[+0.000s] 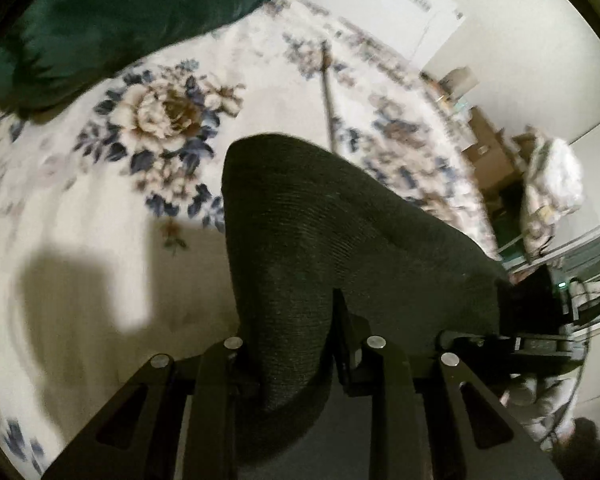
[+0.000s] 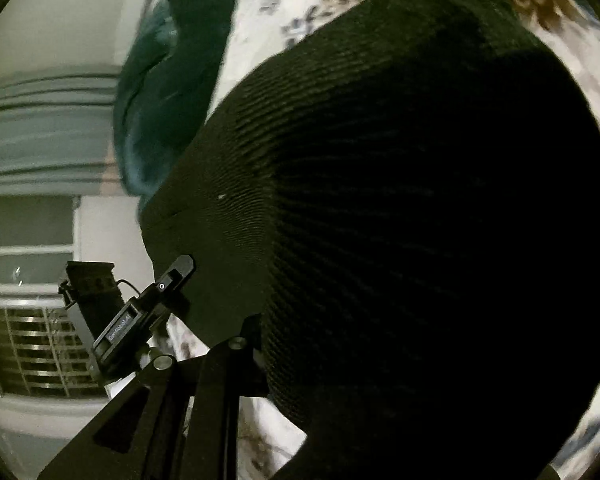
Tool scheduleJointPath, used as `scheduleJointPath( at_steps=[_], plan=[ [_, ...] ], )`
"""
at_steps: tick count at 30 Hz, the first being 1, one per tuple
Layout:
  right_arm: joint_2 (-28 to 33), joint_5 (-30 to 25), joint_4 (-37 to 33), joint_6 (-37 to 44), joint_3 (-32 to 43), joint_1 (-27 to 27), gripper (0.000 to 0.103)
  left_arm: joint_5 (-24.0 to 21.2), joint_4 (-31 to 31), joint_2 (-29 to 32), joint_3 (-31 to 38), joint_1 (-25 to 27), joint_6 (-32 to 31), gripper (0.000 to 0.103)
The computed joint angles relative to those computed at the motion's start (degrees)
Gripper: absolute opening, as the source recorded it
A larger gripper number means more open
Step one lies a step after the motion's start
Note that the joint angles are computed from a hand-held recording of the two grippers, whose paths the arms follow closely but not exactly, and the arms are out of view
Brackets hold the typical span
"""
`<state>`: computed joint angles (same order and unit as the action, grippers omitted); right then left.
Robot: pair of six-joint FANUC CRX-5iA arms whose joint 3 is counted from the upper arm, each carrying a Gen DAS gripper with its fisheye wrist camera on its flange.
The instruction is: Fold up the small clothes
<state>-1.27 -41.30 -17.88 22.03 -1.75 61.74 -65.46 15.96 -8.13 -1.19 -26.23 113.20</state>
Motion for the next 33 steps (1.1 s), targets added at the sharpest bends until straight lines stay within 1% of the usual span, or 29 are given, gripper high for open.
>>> scheduleJointPath(
  at_steps=[1, 3, 4, 7, 9, 11, 12, 13, 14, 15, 16, 17, 18, 19, 20, 22, 23, 24, 25, 28, 30, 32, 33],
  plan=[
    [1.2, -1.4, -1.8, 1.6, 0.9, -1.6, 0.019, -1.3, -0.9, 2.3, 1.4, 0.0, -0.1, 0.023],
    [3.0, -3.8, -4.6, 4.2, 2.4, -3.7, 0.019, -3.1, -2.9, 4.7, 3.2, -0.7, 1.0, 0.026],
    [3.7, -4.6, -5.2, 5.0, 2.9, -4.2, 0.019, -3.8, -4.1, 5.6, 3.9, -1.1, 1.4, 0.03],
    [4.2, -6.7, -6.1, 6.2, 3.9, -5.1, 0.021, -5.2, -6.2, 6.4, 5.5, -1.9, 2.2, 0.034],
    [3.8, -9.2, -3.1, 4.2, 4.0, -4.6, 0.022, -6.1, -7.9, 6.1, 6.2, -2.5, 3.2, 0.038],
    [2.8, -11.2, 0.1, 1.2, 3.3, -3.7, 0.025, -7.7, -11.6, 5.8, 7.8, -3.8, 5.7, 0.04],
    [2.5, -13.2, 2.6, -1.0, 3.5, -2.9, 0.025, -9.1, -14.0, 5.7, 9.1, -5.0, 7.3, 0.04],
    [3.8, -14.1, 4.7, -3.0, 5.0, -1.4, 0.026, -10.1, -15.6, 6.0, 10.2, -5.6, 8.1, 0.04],
    [4.1, -16.5, 7.1, -4.3, 5.9, -0.6, 0.029, -11.6, -17.8, 6.1, 11.4, -6.6, 9.5, 0.041],
    [4.6, -19.9, 10.2, -5.9, 7.3, 0.7, 0.033, -13.0, -19.9, 6.0, 12.6, -7.9, 10.8, 0.046],
    [5.5, -22.7, 12.7, -7.5, 9.0, 2.0, 0.038, -13.7, -21.0, 6.2, 13.5, -8.5, 11.2, 0.057],
    [6.7, -26.5, 15.4, -8.8, 11.2, 3.6, 0.041, -15.7, -23.7, 6.6, 15.2, -10.2, 12.2, 0.064],
    [7.8, -31.0, 19.1, -9.9, 13.3, 5.4, 0.046, -17.1, -25.6, 7.0, 16.7, -11.6, 12.9, 0.076],
    [8.7, -35.4, 22.7, -11.1, 15.1, 7.3, 0.052, -18.6, -27.1, 7.1, 18.0, -13.1, 13.6, 0.083],
    [9.4, -38.8, 24.8, -11.5, 16.3, 8.6, 0.058, -20.2, -28.1, 7.6, 19.2, -14.3, 14.0, 0.086],
    [11.1, -46.2, 29.3, -14.1, 19.3, 11.8, 0.087, -23.8, -30.7, 8.7, 22.2, -17.0, 15.0, 0.095],
    [11.6, -49.2, 30.9, -15.3, 20.5, 13.3, 0.094, -26.0, -32.3, 9.4, 24.0, -18.7, 15.5, 0.097],
    [12.4, -52.6, 32.5, -16.4, 22.0, 14.8, 0.103, -28.0, -33.9, 10.1, 25.9, -20.3, 16.2, 0.1],
    [14.2, -55.9, 33.8, -16.9, 24.6, 15.8, 0.103, -29.4, -35.0, 10.5, 27.2, -21.5, 16.8, 0.102],
    [17.0, -65.6, 38.7, -18.5, 29.5, 20.5, 0.103, -33.3, -38.9, 11.4, 31.6, -25.9, 18.5, 0.103],
    [17.8, -69.4, 40.3, -20.1, 32.0, 22.7, 0.103, -36.2, -41.9, 12.3, 35.6, -29.2, 19.1, 0.103],
    [18.4, -73.1, 41.7, -21.0, 34.7, 24.9, 0.103, -38.1, -43.2, 13.1, 39.0, -31.3, 19.4, 0.103],
    [19.0, -75.6, 42.7, -21.4, 36.9, 26.3, 0.103, -39.8, -44.2, 13.7, 41.5, -32.7, 19.5, 0.103]
  ],
)
